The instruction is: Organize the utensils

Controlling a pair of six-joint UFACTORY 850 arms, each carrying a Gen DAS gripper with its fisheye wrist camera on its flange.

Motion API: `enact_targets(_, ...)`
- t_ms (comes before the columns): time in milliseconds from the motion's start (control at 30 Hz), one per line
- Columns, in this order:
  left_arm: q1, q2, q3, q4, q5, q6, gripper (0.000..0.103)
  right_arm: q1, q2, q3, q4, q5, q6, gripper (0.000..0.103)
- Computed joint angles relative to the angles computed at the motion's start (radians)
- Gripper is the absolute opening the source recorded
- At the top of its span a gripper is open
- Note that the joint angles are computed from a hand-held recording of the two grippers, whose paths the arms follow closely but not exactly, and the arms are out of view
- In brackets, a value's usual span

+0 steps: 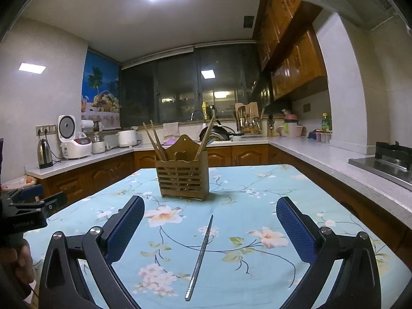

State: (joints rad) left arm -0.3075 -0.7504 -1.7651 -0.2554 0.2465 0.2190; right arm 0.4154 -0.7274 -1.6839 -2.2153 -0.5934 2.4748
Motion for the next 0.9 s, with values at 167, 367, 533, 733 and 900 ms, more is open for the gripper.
enact_targets(167, -0.001, -0.002, -0.003, -0.007, 0.0, 0.007, 0.102, 0.001, -0.002, -0.003, -0.001, 0.001, -0.001, 0.103)
enact_targets(367, -0.001, -0.003, -0.006, -0.015, -0.003, 0.012, 0.102, 0.002, -0.004, -0.006, -0.002, 0.002, -0.001, 0.103)
enact_targets(533, -0.001, -0.002, -0.005, -0.018, 0.0, 0.015, 0.102, 0.002, -0.006, -0.011, -0.001, 0.007, -0.004, 0.103)
enact_targets(733, 0.0, 0.003, 0.001, -0.016, 0.0, 0.013, 0.102, 0.003, -0.008, -0.013, -0.015, 0.001, 0.006, 0.103)
enact_targets(900, 0.0, 0.005, 0.005, -0.024, 0.006, 0.021, 0.102, 0.005, -0.009, -0.016, -0.015, 0.001, 0.006, 0.103)
